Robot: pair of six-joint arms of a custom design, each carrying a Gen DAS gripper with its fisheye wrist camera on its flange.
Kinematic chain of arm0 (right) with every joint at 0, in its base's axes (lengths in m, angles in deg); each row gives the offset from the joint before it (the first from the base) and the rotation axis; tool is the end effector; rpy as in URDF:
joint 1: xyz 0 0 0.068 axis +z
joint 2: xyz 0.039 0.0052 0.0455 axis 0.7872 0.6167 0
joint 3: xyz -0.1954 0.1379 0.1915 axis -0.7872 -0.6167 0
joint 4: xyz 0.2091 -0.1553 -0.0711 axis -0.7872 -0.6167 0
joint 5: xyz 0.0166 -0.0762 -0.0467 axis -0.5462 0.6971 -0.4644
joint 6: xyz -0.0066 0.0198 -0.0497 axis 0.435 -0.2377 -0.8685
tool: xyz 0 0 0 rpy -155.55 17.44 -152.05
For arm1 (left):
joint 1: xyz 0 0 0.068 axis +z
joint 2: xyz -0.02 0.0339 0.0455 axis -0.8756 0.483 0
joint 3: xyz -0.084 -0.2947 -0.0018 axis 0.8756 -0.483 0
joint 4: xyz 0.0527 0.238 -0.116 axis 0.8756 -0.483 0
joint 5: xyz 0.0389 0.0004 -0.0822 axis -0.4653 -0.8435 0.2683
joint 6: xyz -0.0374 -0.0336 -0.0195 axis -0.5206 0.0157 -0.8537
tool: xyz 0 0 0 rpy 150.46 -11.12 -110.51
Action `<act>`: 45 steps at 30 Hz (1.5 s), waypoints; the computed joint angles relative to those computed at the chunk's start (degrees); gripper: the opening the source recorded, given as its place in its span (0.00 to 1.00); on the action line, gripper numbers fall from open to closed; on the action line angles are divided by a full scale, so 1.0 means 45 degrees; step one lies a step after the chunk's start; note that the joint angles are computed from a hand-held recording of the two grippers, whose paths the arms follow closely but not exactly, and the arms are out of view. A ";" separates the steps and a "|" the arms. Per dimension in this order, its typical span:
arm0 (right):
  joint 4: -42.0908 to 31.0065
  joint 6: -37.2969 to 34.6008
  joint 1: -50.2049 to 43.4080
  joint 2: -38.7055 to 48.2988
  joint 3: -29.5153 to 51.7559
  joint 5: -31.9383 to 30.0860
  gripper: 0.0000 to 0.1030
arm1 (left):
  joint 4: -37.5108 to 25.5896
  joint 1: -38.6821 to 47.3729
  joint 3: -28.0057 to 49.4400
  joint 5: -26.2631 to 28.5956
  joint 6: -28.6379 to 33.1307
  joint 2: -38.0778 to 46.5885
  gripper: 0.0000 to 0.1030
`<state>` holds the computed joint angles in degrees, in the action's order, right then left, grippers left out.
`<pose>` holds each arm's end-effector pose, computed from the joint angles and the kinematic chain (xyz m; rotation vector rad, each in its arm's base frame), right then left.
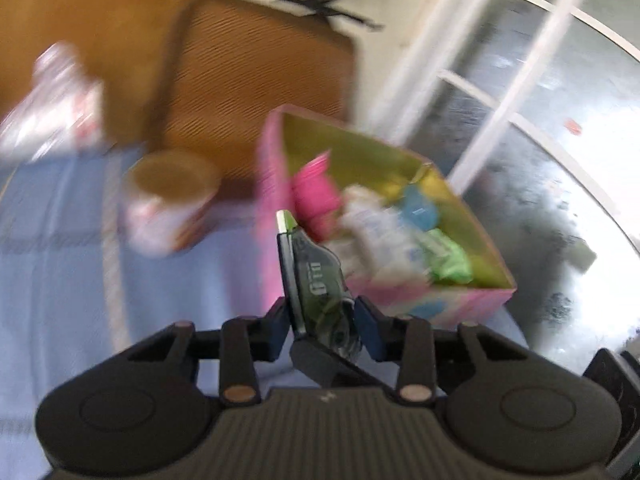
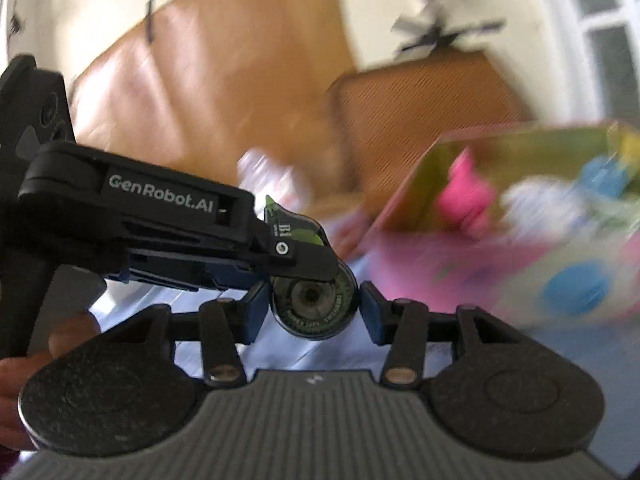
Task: Organize soft objects
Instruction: 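Grasp the green-and-black round item with the right tool and drop it into the tin, then withdraw the right tool from the tin and back away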
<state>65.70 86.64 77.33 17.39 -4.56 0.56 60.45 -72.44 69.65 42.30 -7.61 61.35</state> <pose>0.1491 0.0783 0.1702 -0.3331 1.9114 0.6333 0.2044 -0.0501 0.2286 0.0357 2.2451 -0.5536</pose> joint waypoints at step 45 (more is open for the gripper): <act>-0.1323 0.2175 0.3417 -0.1352 -0.0150 0.4656 0.76 | -0.3412 -0.2382 -0.3548 -1.0290 -0.0951 -0.6548 0.99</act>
